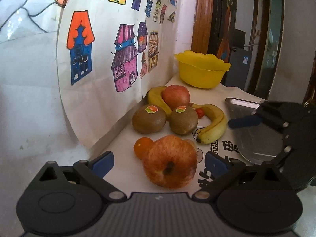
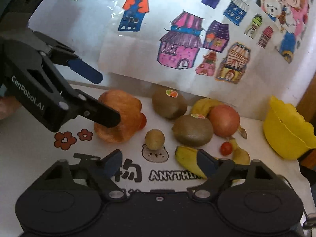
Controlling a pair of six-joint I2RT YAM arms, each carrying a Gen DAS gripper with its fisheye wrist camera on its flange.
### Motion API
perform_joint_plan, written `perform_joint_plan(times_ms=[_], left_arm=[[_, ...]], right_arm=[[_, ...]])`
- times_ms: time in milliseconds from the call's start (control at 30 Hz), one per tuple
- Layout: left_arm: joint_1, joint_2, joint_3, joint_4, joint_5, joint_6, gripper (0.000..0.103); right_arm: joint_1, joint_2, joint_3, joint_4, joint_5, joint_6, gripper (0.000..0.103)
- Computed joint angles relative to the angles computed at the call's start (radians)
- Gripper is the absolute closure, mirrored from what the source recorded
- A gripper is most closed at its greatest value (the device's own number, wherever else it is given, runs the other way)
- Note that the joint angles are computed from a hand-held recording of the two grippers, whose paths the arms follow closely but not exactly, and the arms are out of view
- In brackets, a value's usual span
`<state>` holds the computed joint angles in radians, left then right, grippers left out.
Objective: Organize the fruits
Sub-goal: 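Grasp the red apple with the left tool while the right tool grasps the small brown fruit, then carry both fruits onto the metal tray and open both tools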
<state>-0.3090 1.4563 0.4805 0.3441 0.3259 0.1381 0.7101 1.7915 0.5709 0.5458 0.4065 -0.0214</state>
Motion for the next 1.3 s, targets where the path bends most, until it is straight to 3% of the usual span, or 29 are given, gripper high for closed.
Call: perform_joint_plan(times_ms=[267, 500, 733, 967, 1300], left_arm=[[-0.01, 0.042, 0.047, -0.052, 0.007, -0.026, 0.018], [-0.022, 0.089, 0.092, -0.093, 0.02, -0.053, 0.029], [-0.031, 0.119, 0.108, -0.092, 0.02, -0.077, 0.033], [-0.005, 0.11, 0.104, -0.101, 0.035, -0.094, 0.034], [0.068, 0.055, 0.081, -0.154, 0.051, -0.06, 0.034]], right_arm=[[-0.029, 0.08, 0.071, 0.012, -0.047, -0.101, 0.05], [-0.05, 0.12, 0.094, 0.052, -0.066, -0.121, 0.051], [-0.081, 0.146, 0.078, 0.13, -0.119, -0.103, 0.05], [-0.094, 0.158, 0.078, 0.156, -0.173, -0.082, 0.055], [-0.125, 0.161, 0.08, 0.155, -0.219, 0.041, 0.055]])
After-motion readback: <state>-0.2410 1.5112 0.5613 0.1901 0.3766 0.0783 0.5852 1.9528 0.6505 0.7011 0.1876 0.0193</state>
